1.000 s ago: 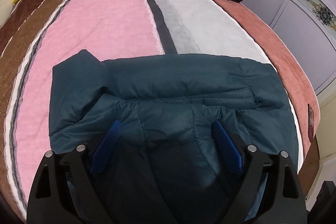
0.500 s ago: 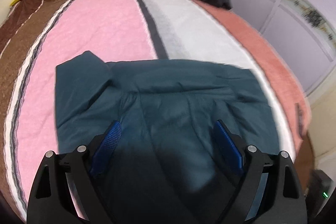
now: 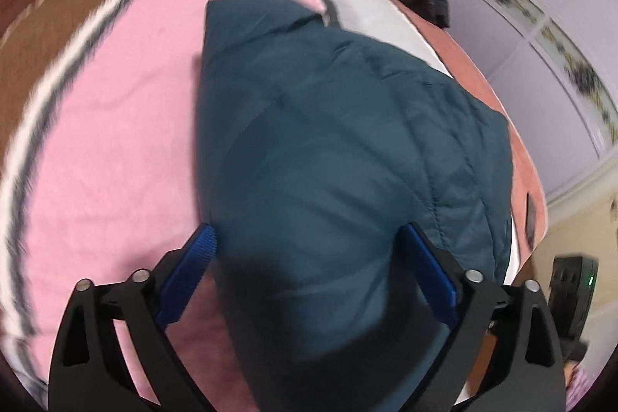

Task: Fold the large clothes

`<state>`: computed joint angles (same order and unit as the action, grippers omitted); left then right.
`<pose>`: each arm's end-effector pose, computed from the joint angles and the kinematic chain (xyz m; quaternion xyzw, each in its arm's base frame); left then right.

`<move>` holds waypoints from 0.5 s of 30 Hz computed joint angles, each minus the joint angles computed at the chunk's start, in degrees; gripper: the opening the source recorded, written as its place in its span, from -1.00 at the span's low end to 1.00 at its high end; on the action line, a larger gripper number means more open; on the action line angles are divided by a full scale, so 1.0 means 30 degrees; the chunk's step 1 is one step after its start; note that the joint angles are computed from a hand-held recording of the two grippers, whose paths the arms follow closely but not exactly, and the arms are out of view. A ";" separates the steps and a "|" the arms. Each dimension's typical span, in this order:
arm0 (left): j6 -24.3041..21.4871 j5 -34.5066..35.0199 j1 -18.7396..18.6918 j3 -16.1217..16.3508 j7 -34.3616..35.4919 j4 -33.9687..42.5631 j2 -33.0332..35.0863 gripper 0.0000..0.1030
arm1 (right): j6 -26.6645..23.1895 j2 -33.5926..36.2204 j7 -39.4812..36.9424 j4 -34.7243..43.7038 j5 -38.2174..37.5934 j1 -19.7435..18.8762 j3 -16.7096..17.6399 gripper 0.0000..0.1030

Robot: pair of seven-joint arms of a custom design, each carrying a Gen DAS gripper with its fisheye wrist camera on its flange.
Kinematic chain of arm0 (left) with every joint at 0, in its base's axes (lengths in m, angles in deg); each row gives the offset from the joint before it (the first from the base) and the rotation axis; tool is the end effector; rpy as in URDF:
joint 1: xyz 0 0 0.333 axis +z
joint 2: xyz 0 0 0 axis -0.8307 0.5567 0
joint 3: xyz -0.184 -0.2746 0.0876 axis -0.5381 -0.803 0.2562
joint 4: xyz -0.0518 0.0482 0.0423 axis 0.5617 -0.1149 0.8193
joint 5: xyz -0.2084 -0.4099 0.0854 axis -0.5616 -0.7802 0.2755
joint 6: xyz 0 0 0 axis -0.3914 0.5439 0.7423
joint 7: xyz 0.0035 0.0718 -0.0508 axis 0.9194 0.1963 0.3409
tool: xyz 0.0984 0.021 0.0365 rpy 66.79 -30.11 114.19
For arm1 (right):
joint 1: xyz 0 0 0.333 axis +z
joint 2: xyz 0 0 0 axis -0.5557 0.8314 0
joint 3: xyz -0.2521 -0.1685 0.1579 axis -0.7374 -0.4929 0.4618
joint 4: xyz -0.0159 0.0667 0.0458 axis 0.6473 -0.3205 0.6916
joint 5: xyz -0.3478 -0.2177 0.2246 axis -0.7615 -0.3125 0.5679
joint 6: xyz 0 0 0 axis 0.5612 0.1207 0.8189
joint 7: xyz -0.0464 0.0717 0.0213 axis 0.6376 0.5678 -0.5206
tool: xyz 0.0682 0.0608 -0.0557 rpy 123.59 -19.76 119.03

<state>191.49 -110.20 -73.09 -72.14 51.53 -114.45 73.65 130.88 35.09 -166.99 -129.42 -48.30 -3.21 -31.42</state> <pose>0.5507 -0.3404 0.4903 0.4091 -0.8541 0.3148 0.0641 0.3121 0.3998 0.5042 -0.3670 0.8677 -0.0299 0.3339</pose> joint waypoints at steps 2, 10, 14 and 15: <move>0.0144 -0.0003 -0.0012 -0.0022 -0.0361 -0.0053 0.0164 0.90 | -0.0128 0.0057 -0.0290 0.0068 0.0084 0.0105 -0.0110 -0.65; 0.0877 -0.0581 -0.0080 -0.0055 -0.1395 -0.0994 -0.0631 0.77 | -0.2037 0.0745 -0.1107 0.1238 0.0137 0.0195 -0.0079 -0.65; 0.0942 -0.1730 -0.0232 0.0483 0.0218 -0.2091 -0.2373 0.71 | -0.3574 0.1531 -0.0465 0.2304 -0.0481 0.0085 0.0302 -0.65; 0.0890 -0.2099 -0.0265 0.0661 0.0599 -0.2177 -0.2629 0.71 | -0.3872 0.1673 -0.0363 0.2496 -0.0616 0.0123 0.0311 -0.65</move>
